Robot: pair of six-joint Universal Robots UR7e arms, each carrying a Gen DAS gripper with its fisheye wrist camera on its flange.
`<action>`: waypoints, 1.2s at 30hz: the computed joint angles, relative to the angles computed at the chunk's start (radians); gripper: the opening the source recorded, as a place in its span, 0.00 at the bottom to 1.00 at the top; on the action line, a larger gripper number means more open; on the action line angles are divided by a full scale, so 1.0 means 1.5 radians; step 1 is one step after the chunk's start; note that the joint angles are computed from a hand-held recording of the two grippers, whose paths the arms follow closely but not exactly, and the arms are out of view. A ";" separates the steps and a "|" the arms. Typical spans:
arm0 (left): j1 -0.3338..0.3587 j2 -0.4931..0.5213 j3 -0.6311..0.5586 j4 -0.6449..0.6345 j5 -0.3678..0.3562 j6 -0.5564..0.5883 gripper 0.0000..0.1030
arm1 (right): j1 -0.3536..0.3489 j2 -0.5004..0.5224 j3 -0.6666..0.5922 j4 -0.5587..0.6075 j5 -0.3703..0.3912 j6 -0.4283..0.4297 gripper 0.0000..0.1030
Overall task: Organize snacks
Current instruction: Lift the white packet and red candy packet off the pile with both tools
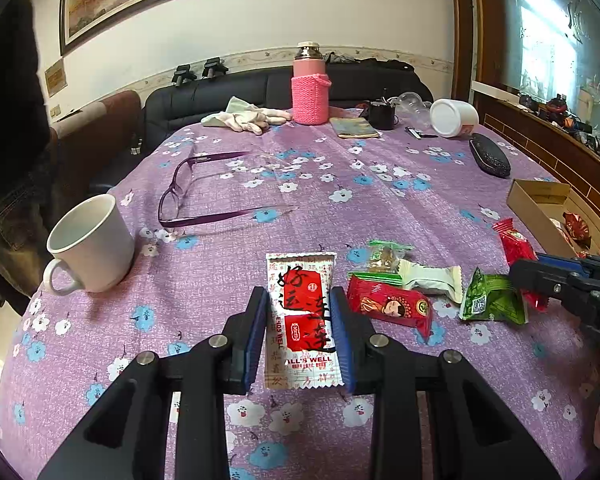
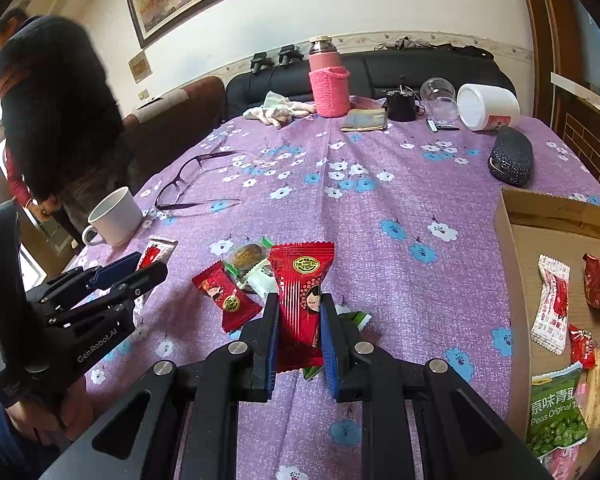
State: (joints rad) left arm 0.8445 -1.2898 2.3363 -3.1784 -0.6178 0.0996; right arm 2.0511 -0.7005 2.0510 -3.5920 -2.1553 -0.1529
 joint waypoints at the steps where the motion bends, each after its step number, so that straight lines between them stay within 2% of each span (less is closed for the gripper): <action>1: 0.000 0.001 0.000 -0.002 0.002 0.001 0.29 | -0.001 0.000 0.000 0.000 0.000 0.002 0.19; 17: -0.009 0.006 0.006 -0.032 0.020 0.020 0.30 | -0.002 0.001 0.000 -0.003 0.000 0.004 0.19; 27: 0.003 -0.017 0.000 0.017 -0.030 -0.009 0.30 | 0.000 -0.006 0.009 -0.019 0.006 0.010 0.19; 36: 0.008 -0.031 0.002 0.027 -0.066 -0.012 0.30 | -0.002 -0.017 0.018 -0.038 0.009 0.025 0.19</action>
